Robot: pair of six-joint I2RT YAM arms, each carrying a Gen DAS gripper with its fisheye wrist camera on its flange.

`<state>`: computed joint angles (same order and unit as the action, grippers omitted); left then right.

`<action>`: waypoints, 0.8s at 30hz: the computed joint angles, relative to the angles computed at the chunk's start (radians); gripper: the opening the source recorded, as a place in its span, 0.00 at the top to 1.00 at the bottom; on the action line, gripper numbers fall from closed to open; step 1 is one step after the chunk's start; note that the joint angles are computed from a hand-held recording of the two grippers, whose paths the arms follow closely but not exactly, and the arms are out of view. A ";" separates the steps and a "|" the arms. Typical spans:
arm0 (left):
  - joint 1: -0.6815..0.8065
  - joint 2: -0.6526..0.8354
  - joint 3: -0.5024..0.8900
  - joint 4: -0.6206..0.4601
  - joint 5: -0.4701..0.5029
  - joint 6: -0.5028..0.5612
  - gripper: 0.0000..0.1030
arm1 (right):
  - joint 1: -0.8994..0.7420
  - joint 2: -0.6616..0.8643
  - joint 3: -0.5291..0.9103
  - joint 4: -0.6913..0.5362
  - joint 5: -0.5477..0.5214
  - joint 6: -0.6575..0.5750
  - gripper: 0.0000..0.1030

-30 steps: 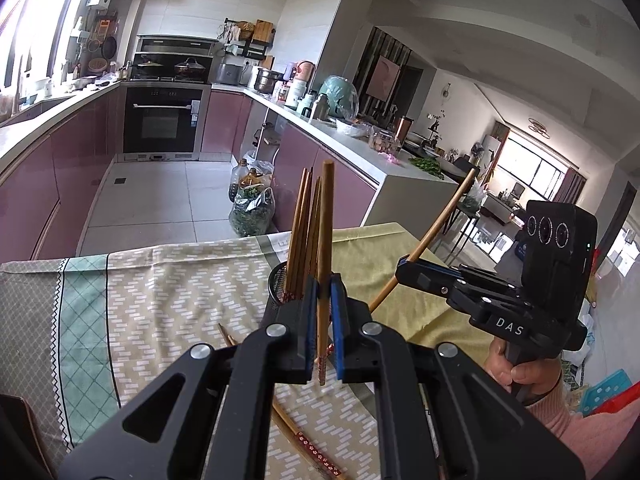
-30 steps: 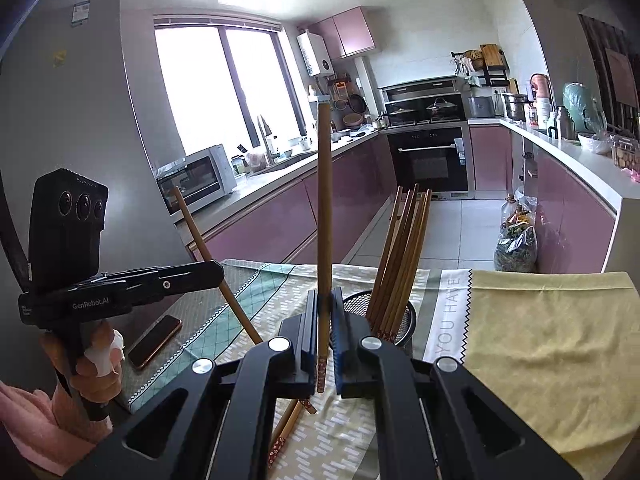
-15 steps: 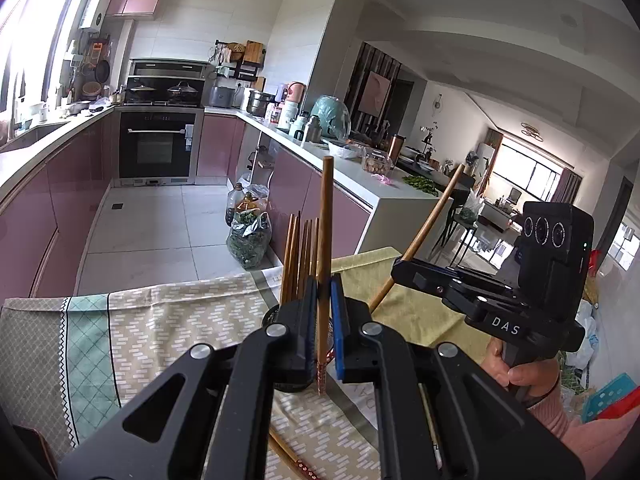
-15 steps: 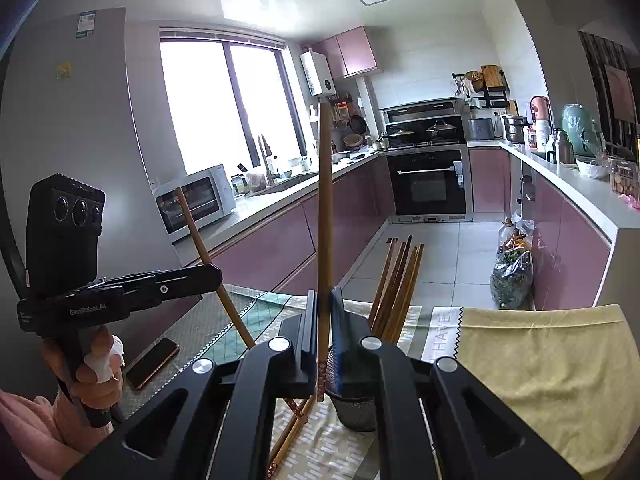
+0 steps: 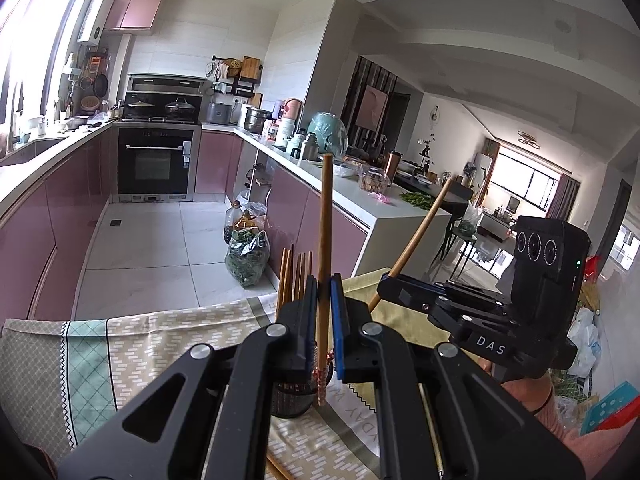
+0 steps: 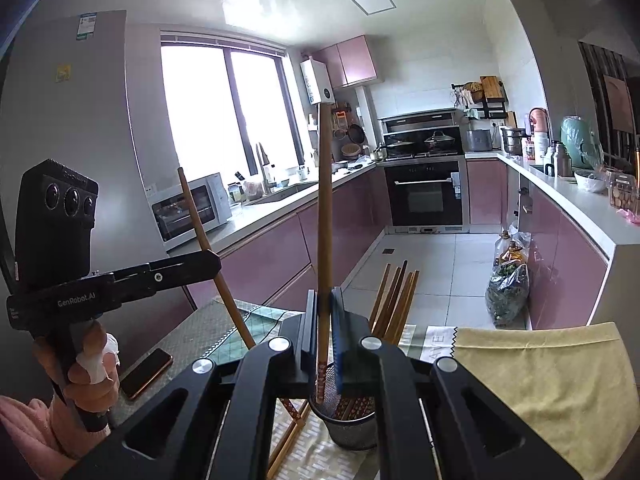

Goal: Organize utensils
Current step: 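Lower the left tool's chopstick into the mesh cup while the right tool lowers its own, then open both tools to release the chopsticks into the mesh cup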

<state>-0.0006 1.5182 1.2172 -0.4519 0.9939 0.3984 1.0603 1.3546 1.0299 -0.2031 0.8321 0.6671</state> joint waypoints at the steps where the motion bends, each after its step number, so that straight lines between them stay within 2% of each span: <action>1: -0.002 -0.001 -0.002 0.010 -0.003 -0.008 0.93 | -0.004 0.001 0.003 0.000 -0.001 -0.003 0.95; 9: -0.046 0.001 -0.019 0.076 -0.072 -0.071 0.93 | -0.026 0.050 0.040 -0.023 -0.001 -0.003 0.95; 24: -0.127 0.060 -0.001 0.087 -0.202 -0.070 0.93 | -0.081 0.111 0.075 -0.056 -0.077 0.021 0.95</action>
